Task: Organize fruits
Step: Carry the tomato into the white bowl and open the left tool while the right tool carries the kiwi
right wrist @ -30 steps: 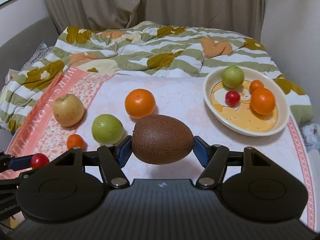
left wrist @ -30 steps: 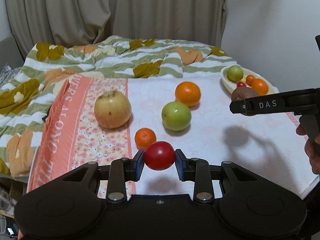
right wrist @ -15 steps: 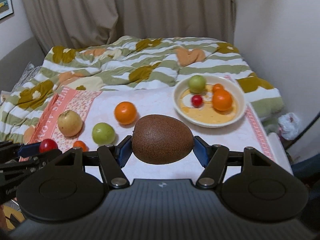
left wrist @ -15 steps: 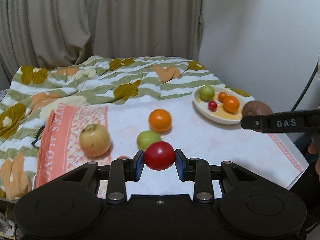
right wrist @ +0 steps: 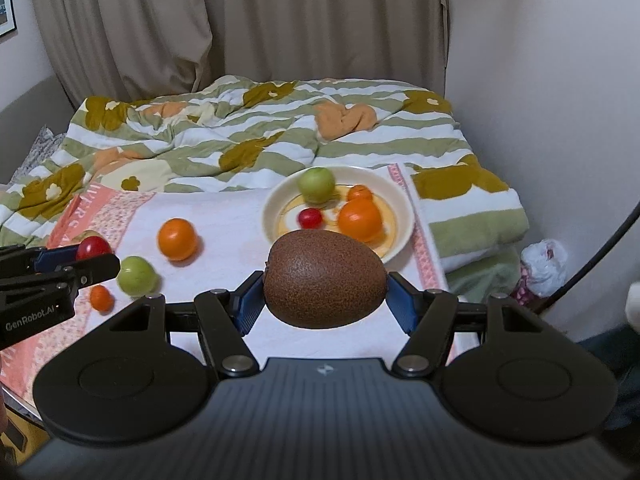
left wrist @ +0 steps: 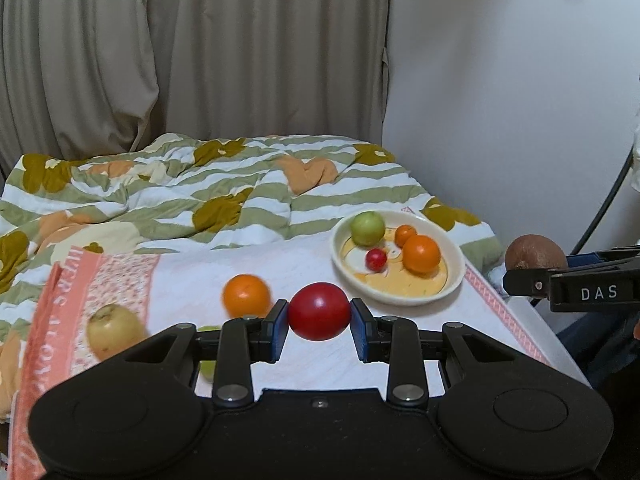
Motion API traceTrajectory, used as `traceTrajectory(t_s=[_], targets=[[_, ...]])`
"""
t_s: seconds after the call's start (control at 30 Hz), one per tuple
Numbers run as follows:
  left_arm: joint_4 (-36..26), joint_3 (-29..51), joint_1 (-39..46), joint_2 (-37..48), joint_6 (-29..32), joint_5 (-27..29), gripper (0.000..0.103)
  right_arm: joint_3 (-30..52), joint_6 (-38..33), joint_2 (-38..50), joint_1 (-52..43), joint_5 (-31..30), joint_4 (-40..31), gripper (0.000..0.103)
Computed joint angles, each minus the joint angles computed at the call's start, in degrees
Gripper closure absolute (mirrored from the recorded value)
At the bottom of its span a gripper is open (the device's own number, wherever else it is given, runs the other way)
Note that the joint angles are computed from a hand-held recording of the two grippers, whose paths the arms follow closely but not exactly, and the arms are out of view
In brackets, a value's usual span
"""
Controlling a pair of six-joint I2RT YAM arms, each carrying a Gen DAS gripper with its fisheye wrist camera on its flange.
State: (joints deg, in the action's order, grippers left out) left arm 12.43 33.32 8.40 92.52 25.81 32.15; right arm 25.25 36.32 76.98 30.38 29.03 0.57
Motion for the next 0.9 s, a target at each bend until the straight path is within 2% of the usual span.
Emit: traceTrajectory(t_s=[0.2,0.43,0.67,0.9], targets=[[6.52,-0.07,-10.67,2.27,-9.62,-9.56,0.067,-3.54,-14.08,0.16,-15.62,-12.62,8.99,0.023],[9.59,6.29,-20.29,11.3,-16.45,-18.72,0.067,-0.82,-26.32,8.75,-30.31,-26.09,16.04,0.023],[6.85,17.19,-25.14,22.58,-16.64,-22.95,0.067,4.2,-30.19,18.93,-36.51,-32.24,19.68,0.023],[1.7,27.53,-27.38,32.52,-13.49,-24.46,0.067,8.02,-29.78,25.61,-38.53,-33.69,20.86,0.023]])
